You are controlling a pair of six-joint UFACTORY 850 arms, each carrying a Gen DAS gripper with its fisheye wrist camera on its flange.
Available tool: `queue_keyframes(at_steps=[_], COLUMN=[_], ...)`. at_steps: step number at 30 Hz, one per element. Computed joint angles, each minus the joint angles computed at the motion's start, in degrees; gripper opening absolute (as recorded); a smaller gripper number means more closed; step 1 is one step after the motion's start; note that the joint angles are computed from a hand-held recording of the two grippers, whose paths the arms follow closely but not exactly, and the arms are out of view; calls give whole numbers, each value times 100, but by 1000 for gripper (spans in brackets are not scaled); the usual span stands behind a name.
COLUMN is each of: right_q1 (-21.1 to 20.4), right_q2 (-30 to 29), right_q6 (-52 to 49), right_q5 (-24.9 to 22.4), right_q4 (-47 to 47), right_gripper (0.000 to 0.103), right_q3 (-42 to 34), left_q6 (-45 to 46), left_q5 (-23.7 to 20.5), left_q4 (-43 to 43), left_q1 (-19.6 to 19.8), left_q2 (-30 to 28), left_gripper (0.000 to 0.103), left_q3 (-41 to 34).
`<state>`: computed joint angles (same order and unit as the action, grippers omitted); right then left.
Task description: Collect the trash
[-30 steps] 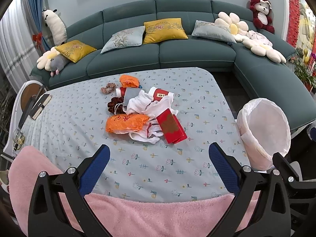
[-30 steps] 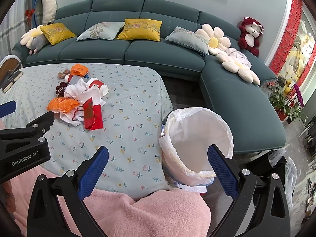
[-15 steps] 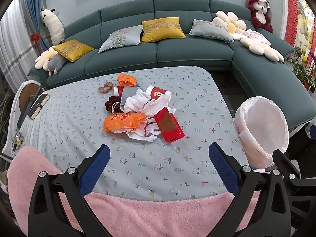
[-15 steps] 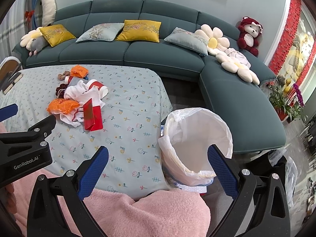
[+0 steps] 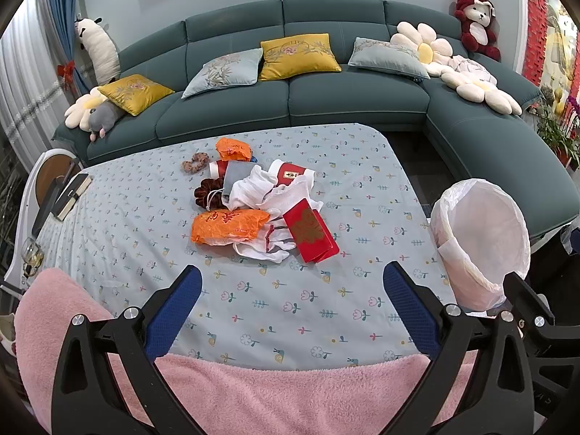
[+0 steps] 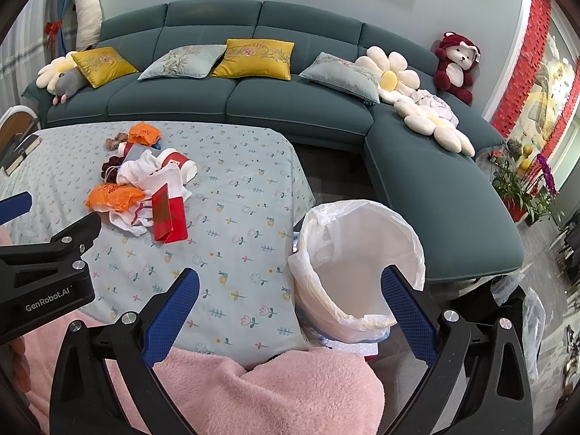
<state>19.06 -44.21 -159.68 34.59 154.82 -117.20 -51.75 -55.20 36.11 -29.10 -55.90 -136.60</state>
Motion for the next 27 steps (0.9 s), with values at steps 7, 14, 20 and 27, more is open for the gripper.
queue_keyframes(at_steps=[7, 14, 20, 27], right_q1=[-3, -5, -3, 12], right_q2=[-15, -23, -22, -32], right_q6=[-7, 0, 6, 39], right_q5=[28, 34, 41, 28], right_q4=[-13, -30, -37, -57], right_gripper=[96, 96, 96, 96], right_q3=[-54, -91, -112, -120], left_q6=[10, 3, -8, -14], left_q5=[-15, -18, 2, -39], left_q4=[-13, -22, -10, 11], left_q1=[-1, 0, 7, 9], left_q2=[-10, -8, 9, -1], left_gripper=[96, 96, 96, 95], left_q3=[-24, -27, -1, -36])
